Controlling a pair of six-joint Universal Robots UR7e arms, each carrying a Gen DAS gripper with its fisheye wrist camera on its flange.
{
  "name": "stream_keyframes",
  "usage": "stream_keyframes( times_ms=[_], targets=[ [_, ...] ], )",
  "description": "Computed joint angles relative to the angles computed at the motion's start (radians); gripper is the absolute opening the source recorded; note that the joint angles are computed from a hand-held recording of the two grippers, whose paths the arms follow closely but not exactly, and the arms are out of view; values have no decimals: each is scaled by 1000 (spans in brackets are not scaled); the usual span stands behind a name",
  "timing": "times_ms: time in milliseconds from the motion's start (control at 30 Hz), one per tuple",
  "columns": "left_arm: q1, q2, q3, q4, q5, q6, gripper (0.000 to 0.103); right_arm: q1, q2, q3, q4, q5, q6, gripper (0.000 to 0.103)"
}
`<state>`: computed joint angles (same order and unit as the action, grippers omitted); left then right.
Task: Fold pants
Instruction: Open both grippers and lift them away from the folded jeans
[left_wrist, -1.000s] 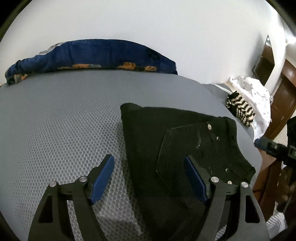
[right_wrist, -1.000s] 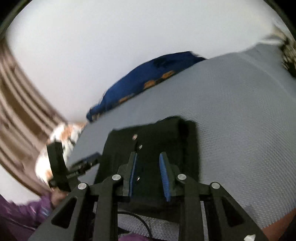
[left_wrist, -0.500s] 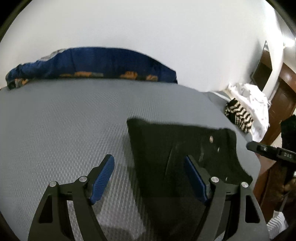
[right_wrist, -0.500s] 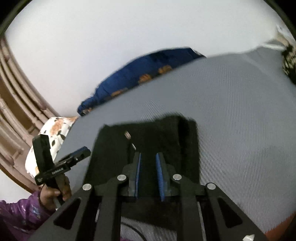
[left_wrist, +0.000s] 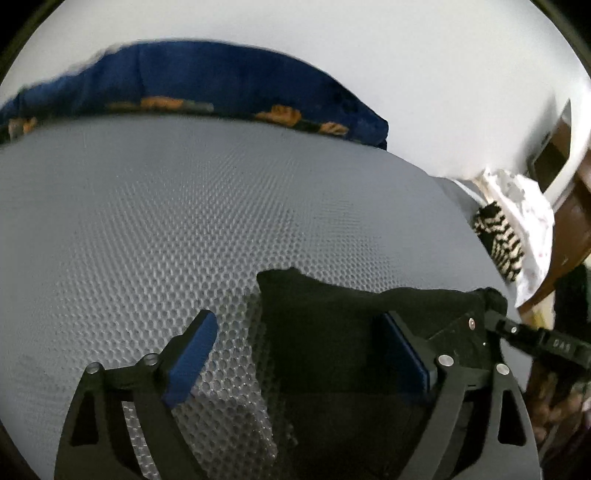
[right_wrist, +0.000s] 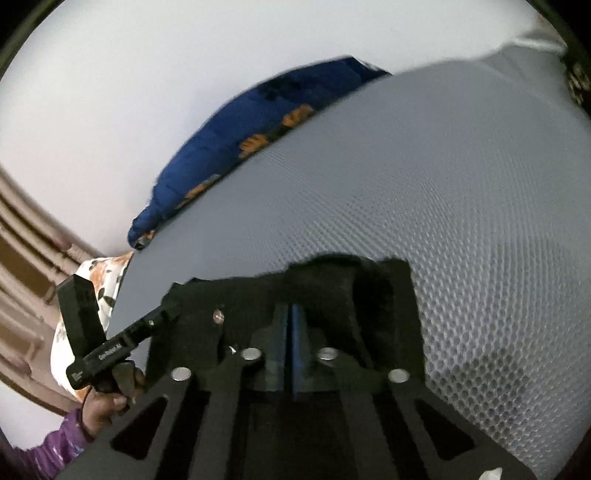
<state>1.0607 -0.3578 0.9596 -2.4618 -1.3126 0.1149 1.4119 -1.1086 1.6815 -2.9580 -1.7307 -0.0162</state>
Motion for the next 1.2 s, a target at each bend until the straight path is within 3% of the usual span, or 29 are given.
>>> stream_keyframes(
  times_ms=[167, 233, 333, 400, 500, 600, 767, 900, 1000, 1067, 1200],
  targets=[
    [-22, -45, 87, -103, 44, 21, 90, 22, -6, -7, 9, -28, -5, 2],
    [-38, -71, 130, -166, 76, 29, 90, 45, -12, 14, -51, -42, -20, 9],
    [-59, -113, 183, -230, 100, 29, 90, 87, -31, 65, -173, -54, -29, 26],
    [-83, -138, 231, -315, 155, 55, 90, 114, -44, 95, -222, -52, -27, 28],
    [-123, -159, 284, -390, 272, 108, 90, 168, -47, 128, -291, -111, -52, 32],
    [-149, -186, 333, -407, 329, 132, 90, 209, -47, 155, -326, -153, -46, 45],
    [-183, -220, 411, -472, 374, 175, 90, 249, -44, 184, -344, -207, -23, 48],
    [-212, -236, 452, -535, 415, 225, 98, 285, -15, 191, -411, -283, -82, 51],
    [-231, -243, 476, -588, 450, 253, 99, 306, 2, 192, -445, -317, -140, 52],
    [-236, -249, 483, -591, 448, 252, 99, 313, 12, 190, -464, -330, -170, 58],
    [-243, -255, 483, -565, 468, 233, 100, 317, 14, 195, -473, -326, -193, 61]
  ],
)
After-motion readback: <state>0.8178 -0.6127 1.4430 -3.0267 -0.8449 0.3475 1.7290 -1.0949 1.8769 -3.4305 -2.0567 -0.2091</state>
